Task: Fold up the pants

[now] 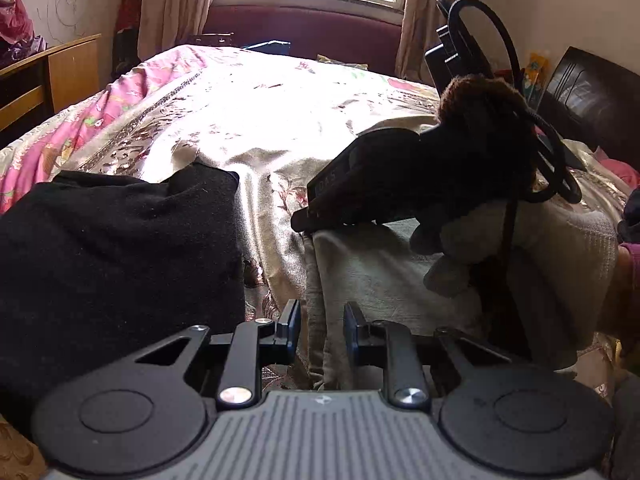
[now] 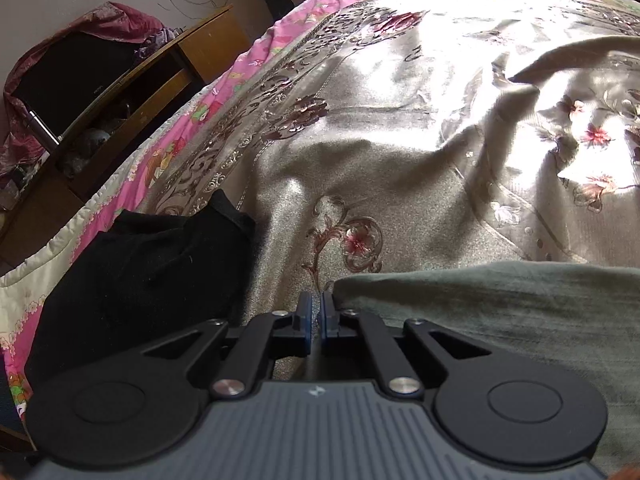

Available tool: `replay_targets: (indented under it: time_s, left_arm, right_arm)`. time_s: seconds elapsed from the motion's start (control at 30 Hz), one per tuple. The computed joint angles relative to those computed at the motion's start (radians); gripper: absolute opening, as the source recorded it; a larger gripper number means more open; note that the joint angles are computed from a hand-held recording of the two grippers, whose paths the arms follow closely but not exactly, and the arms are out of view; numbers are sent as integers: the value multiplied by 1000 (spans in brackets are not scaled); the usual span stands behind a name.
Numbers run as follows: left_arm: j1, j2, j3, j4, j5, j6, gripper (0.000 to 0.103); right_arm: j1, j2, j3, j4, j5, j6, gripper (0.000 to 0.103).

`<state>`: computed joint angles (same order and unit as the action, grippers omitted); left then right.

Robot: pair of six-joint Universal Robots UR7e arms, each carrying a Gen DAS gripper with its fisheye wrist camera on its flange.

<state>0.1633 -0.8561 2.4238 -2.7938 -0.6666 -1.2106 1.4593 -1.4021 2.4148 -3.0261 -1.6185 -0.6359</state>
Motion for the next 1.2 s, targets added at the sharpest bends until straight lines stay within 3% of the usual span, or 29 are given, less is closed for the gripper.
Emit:
replay_targets:
  time_s: [0.17,0.23,0.33,0.47,0.57,0.67,0.77,0.83,0.9,1.0,1.1,1.2]
  left_arm:
    - [4,45,-23,-184,-10,173,36]
    - [29,70,-63,-137,-34,218,36]
    - [83,82,-104,-45,-103,194,36]
    - [101,89,-138,34,-94,175,39]
    - [95,95,-145,58,-94,175,39]
    - [89,94,-141,64,-94,171,39]
    - [98,92,-140,52,-95,182,39]
    - [101,95,-139,43,-94,190,39]
    - [102,95,-140,44,-95,193,39]
    - [101,99,-150,66,-96,197,40]
    - [101,106,-163,97,-94,195,41]
    - [99,103,-173,128,-93,184,41]
  right_arm:
    - [-27,-15,-34,107,39,-4,4]
    - [-42,-7,-67,171,66,8,3]
    - [-57,11,-101,205,94,11,0]
    - [-62,14,-108,195,110,-5,0]
    - [-105,-84,-76,203,215,-26,14]
    - [-168,-231,-50,274,276,-108,14]
    - [-247,-346,-29,354,275,-197,14]
    - [-292,-366,-24,351,229,-212,14]
    - [-331,-346,-21,299,215,-186,14]
    - [-377,-271,-62,256,267,-84,10]
    - [-379,-205,-90,178,289,1,9]
    - [-388,-245,-78,186,320,17,14]
